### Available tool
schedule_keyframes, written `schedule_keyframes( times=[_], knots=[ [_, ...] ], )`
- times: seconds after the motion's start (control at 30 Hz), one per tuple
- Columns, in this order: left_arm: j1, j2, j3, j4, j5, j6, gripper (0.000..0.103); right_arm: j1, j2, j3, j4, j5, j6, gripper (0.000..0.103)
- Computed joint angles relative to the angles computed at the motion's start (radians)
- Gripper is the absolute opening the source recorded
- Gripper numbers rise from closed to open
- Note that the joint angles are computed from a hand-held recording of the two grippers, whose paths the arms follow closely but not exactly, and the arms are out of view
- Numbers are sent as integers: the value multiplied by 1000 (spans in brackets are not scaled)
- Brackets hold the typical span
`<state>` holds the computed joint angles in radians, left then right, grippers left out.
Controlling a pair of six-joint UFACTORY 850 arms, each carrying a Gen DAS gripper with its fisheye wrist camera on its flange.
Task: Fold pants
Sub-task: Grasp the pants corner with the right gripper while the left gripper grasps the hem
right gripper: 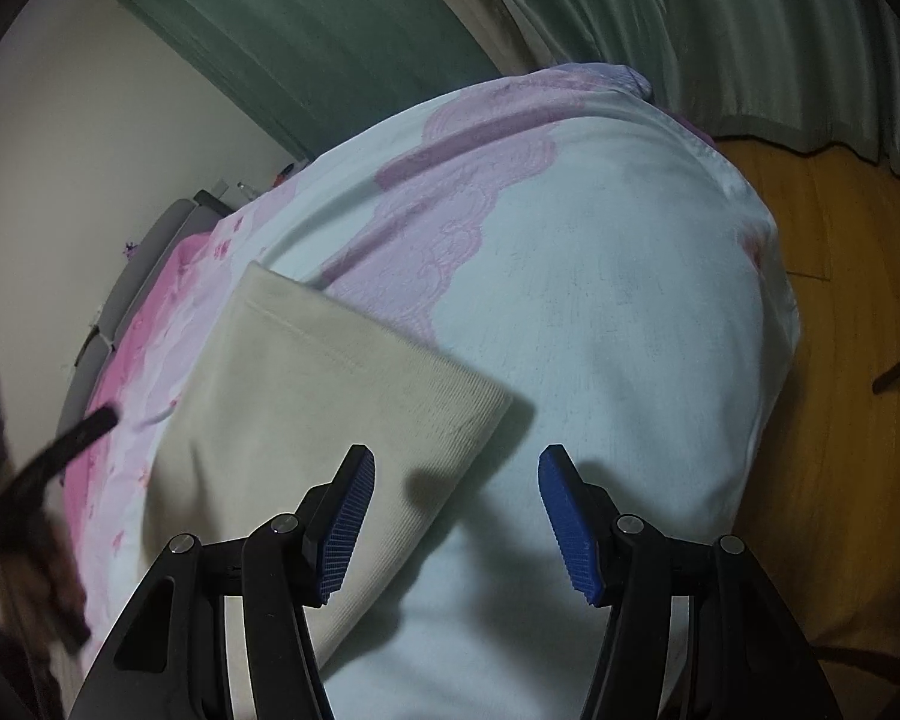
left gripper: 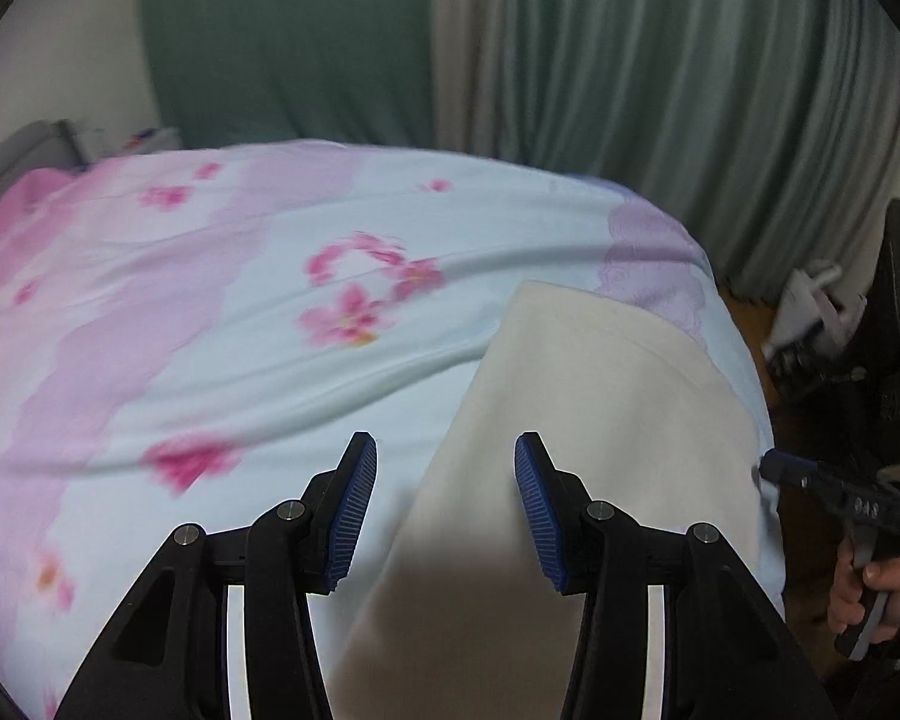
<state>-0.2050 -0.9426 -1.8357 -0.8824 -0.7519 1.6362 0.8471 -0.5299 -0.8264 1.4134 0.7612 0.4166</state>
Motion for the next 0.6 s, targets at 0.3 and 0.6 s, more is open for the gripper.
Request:
schedule_keyframes(
  times=[0.3,0.6],
  knots=[
    [-82,-187,-284,211,-148,-243,47,-2,-49,25,-169,83,212,57],
    [-93,-144,-214,190,-93,-219,8,3,-47,80,-282,181,343,11]
  ],
)
